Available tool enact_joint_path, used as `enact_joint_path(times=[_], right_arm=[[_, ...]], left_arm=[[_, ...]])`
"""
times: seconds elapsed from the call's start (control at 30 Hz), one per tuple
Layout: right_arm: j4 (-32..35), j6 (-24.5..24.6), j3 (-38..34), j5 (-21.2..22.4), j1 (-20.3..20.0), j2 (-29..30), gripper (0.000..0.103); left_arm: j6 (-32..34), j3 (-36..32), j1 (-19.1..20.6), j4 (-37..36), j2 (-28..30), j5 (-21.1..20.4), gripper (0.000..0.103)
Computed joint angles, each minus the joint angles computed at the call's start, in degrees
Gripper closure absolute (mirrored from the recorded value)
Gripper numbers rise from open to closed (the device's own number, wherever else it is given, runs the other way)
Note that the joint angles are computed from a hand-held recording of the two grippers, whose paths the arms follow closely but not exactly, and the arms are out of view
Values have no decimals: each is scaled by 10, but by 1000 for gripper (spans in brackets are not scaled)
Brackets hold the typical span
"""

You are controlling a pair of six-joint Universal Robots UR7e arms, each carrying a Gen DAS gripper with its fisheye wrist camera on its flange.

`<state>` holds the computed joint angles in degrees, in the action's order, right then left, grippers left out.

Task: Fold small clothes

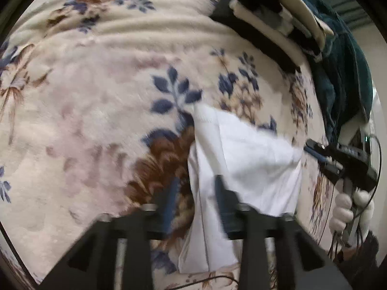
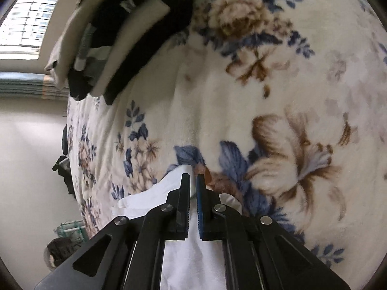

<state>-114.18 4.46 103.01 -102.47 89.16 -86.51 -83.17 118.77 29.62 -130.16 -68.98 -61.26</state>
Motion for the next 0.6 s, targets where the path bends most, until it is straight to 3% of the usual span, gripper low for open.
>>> enact_joint_path(times=[0.1, 0.3, 0.33, 0.37, 0.4, 0.43, 0.53, 0.6], right_arm=[[15, -8, -12, 18, -10, -4, 53], [100, -47, -28, 11, -10, 11, 50], [104, -51, -25, 11, -12, 13, 50], [91, -60, -13, 14, -13, 10, 54], [70, -67, -2, 15, -12, 4, 88], [50, -65, 5, 7, -9, 1, 98], [11, -55, 13, 4, -6, -8, 98], [-4, -51, 13, -11, -2, -9, 98]], left_arm=[[-6, -3, 9, -11, -1, 15, 63], [80, -20, 63, -106, 44, -17, 65], [90, -25, 64, -109, 50, -12, 67], [111, -34, 64, -116, 61, 2, 97], [120, -41, 64, -115, 64, 6, 102], [134, -51, 66, -119, 71, 11, 102], [144, -68, 76, -106, 78, 14, 101], [142, -67, 91, -107, 73, -13, 97]])
